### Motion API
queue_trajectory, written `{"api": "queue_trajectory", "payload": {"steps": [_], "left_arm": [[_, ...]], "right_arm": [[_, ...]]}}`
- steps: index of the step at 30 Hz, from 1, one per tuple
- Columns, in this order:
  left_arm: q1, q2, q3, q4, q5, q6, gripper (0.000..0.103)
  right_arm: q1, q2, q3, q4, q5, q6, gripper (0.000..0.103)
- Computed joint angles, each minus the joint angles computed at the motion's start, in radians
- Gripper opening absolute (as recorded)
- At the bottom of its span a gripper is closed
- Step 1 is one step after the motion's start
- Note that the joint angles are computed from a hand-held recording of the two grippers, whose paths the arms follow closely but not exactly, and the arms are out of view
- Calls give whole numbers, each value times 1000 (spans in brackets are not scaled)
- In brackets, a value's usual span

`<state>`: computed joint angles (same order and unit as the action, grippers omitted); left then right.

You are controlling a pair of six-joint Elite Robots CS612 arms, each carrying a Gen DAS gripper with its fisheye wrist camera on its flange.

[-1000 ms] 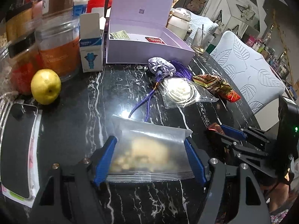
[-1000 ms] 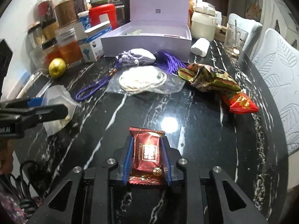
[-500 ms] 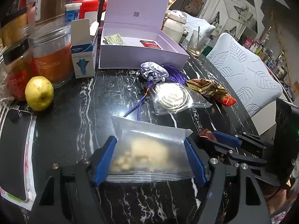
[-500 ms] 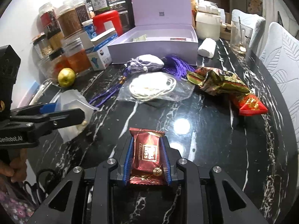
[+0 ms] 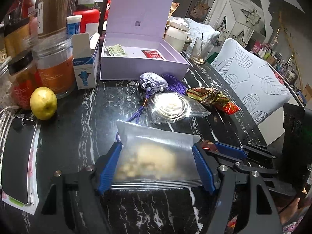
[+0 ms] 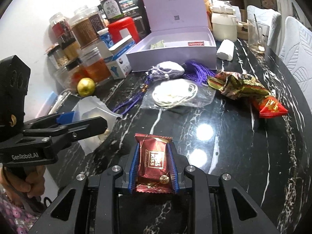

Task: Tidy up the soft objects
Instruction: 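Carry the zip bag and chocolate packet with both grippers into the lavender box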

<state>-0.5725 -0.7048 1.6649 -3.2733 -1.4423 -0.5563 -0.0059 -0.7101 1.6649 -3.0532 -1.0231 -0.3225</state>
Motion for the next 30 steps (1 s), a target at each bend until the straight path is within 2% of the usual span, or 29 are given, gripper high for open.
{"api": "queue_trajectory", "payload": {"steps": [4, 12, 17, 21, 30], "left_arm": [[-6, -10, 11, -37, 23, 2, 73], [-19, -26, 11, -99, 91, 60, 73], [-18, -32, -1, -117, 104, 88, 73], [-16, -36, -16, -140, 115, 123, 73], [-11, -38, -80, -172, 204, 222, 73]], "right_arm": [[-7, -10, 10, -15, 16, 7, 28], [-17, -35, 29, -82, 45, -6, 28], [-25, -43, 29, -135, 71, 11, 28], [-29, -47, 18, -163, 87, 27, 28], [-30, -44, -43, -231, 115, 49, 28]]}}
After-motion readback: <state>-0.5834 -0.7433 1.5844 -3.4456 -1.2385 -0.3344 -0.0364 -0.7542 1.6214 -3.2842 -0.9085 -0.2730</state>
